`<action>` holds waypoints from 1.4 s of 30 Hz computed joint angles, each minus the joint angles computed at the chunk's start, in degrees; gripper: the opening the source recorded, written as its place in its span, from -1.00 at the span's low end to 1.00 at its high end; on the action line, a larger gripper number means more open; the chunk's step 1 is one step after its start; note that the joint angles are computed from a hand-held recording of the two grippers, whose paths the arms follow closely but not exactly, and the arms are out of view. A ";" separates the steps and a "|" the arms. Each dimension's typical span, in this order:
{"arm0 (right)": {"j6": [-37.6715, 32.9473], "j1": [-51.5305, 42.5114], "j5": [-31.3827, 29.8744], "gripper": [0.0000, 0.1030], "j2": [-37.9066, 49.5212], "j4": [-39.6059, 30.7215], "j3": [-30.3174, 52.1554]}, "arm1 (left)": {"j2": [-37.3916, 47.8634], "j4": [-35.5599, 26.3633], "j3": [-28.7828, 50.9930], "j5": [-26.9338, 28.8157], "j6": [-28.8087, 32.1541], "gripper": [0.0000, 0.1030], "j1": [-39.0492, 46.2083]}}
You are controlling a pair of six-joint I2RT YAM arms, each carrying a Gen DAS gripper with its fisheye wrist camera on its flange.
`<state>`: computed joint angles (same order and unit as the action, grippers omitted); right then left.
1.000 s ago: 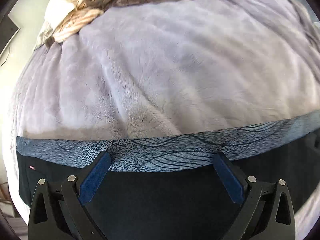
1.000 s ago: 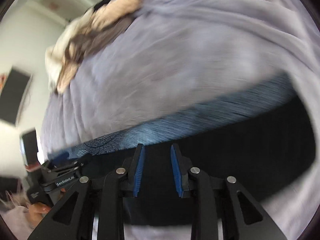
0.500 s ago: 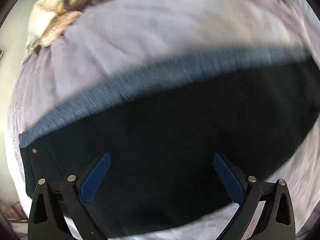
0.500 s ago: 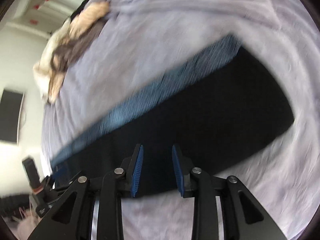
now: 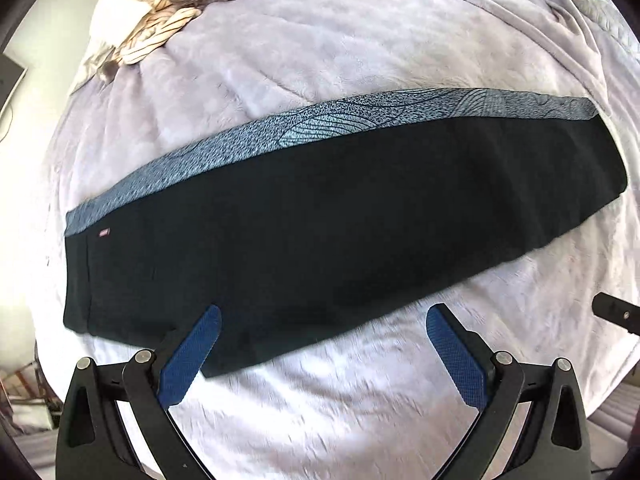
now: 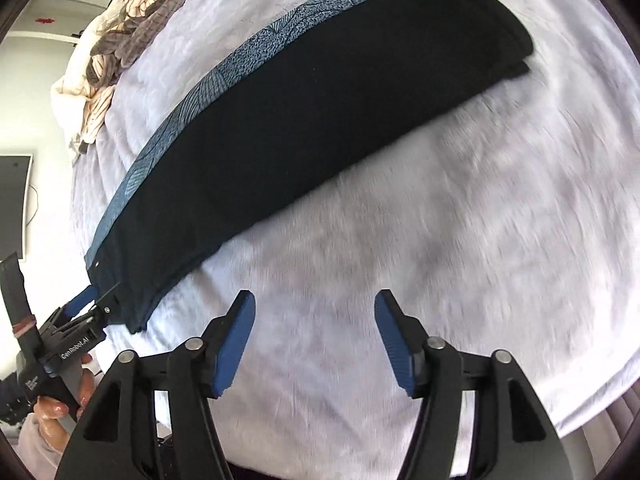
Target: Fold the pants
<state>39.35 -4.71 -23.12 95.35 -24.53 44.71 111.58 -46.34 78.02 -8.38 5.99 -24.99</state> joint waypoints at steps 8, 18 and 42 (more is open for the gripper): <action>1.66 1.90 -0.68 0.44 -4.28 -2.15 -0.41 | -7.11 -2.78 -5.22 1.67 -4.14 1.00 -1.14; 1.69 2.82 -0.42 0.55 -5.66 -2.09 0.48 | -6.40 -5.39 -3.29 5.28 -5.33 1.00 0.74; 1.14 -13.71 -3.36 0.65 -5.74 6.14 -7.19 | 8.74 -8.38 9.41 10.03 -7.98 1.00 -7.07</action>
<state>40.49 -18.42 -26.47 89.61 -18.39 37.51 120.32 -54.72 87.43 1.64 -1.99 -32.07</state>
